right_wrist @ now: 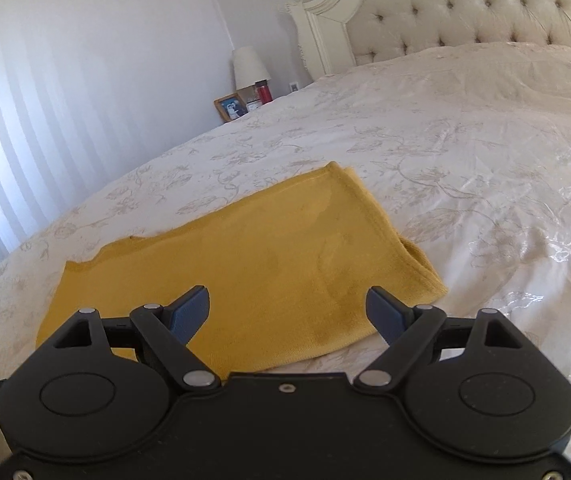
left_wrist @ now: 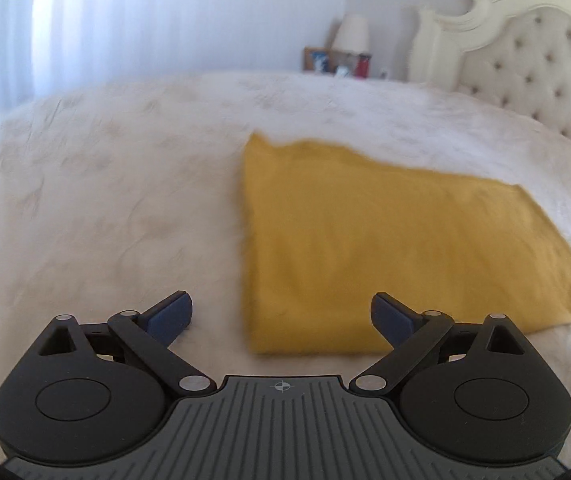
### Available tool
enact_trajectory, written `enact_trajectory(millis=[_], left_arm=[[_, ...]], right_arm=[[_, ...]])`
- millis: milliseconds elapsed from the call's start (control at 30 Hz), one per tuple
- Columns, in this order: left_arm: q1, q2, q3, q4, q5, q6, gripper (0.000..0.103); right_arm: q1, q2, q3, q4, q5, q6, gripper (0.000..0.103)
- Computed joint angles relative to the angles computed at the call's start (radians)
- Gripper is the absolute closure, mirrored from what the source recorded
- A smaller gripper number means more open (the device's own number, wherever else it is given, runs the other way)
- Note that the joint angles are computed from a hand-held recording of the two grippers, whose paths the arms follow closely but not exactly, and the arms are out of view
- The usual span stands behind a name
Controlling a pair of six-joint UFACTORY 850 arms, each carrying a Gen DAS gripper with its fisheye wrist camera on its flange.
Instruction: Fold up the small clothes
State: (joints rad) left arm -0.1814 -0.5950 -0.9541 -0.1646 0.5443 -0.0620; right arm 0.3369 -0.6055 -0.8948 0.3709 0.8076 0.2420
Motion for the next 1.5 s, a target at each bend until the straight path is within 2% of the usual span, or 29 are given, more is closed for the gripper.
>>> enact_trajectory(millis=[33, 100, 333, 400, 467, 567, 633, 767, 833, 967, 1067, 1233, 1333, 1400, 1467, 1500], left_arm=[[0.011, -0.006, 0.0, 0.028, -0.021, -0.032, 0.006], [0.024, -0.003, 0.032, 0.093, 0.03, -0.083, 0.006], [-0.022, -0.002, 0.054, -0.061, 0.043, 0.134, 0.0], [-0.02, 0.001, 0.059, -0.054, 0.044, 0.126, 0.0], [-0.012, 0.008, 0.063, -0.024, 0.03, 0.096, 0.001], [-0.007, 0.024, 0.077, -0.018, 0.026, 0.078, 0.002], [-0.02, 0.041, 0.093, -0.092, 0.046, 0.117, 0.002], [-0.038, 0.077, 0.121, -0.161, 0.119, 0.13, 0.003], [-0.038, 0.096, 0.124, -0.13, 0.118, 0.092, 0.003], [-0.041, 0.111, 0.101, -0.064, 0.055, 0.001, 0.003], [-0.05, 0.092, 0.046, -0.067, -0.032, 0.014, 0.003], [-0.068, 0.036, -0.07, -0.078, -0.129, 0.015, 0.003], [-0.074, -0.019, -0.169, -0.067, -0.205, -0.018, 0.003], [-0.079, -0.062, -0.242, -0.088, -0.256, -0.007, 0.003], [-0.086, -0.106, -0.319, -0.163, -0.308, 0.063, 0.003], [-0.089, -0.13, -0.359, -0.222, -0.333, 0.118, 0.003]], right_arm=[[0.005, -0.005, -0.009, 0.008, -0.014, -0.021, 0.016], [0.012, -0.014, -0.026, 0.031, -0.037, -0.063, 0.016], [0.01, -0.055, -0.097, 0.112, -0.213, -0.204, 0.016], [0.0, -0.064, -0.104, 0.072, -0.253, -0.195, 0.016], [-0.018, -0.046, -0.076, -0.043, -0.22, -0.126, 0.016], [-0.061, -0.001, -0.003, -0.181, -0.082, 0.064, 0.014], [-0.105, 0.02, 0.03, -0.266, -0.008, 0.161, 0.009], [-0.222, 0.004, -0.009, -0.482, -0.02, 0.299, 0.007], [-0.279, -0.033, -0.045, -0.6, 0.018, 0.406, 0.007], [-0.356, -0.136, -0.153, -0.828, 0.065, 0.633, 0.007], [-0.369, -0.206, -0.231, -0.885, 0.052, 0.703, 0.007], [-0.367, -0.266, -0.308, -0.968, 0.059, 0.703, 0.006], [-0.379, -0.295, -0.354, -1.093, 0.088, 0.739, 0.007], [-0.39, -0.319, -0.384, -1.162, 0.12, 0.784, 0.014], [-0.391, -0.337, -0.4, -1.179, 0.127, 0.799, 0.033], [-0.388, -0.342, -0.399, -1.168, 0.118, 0.785, 0.038]])
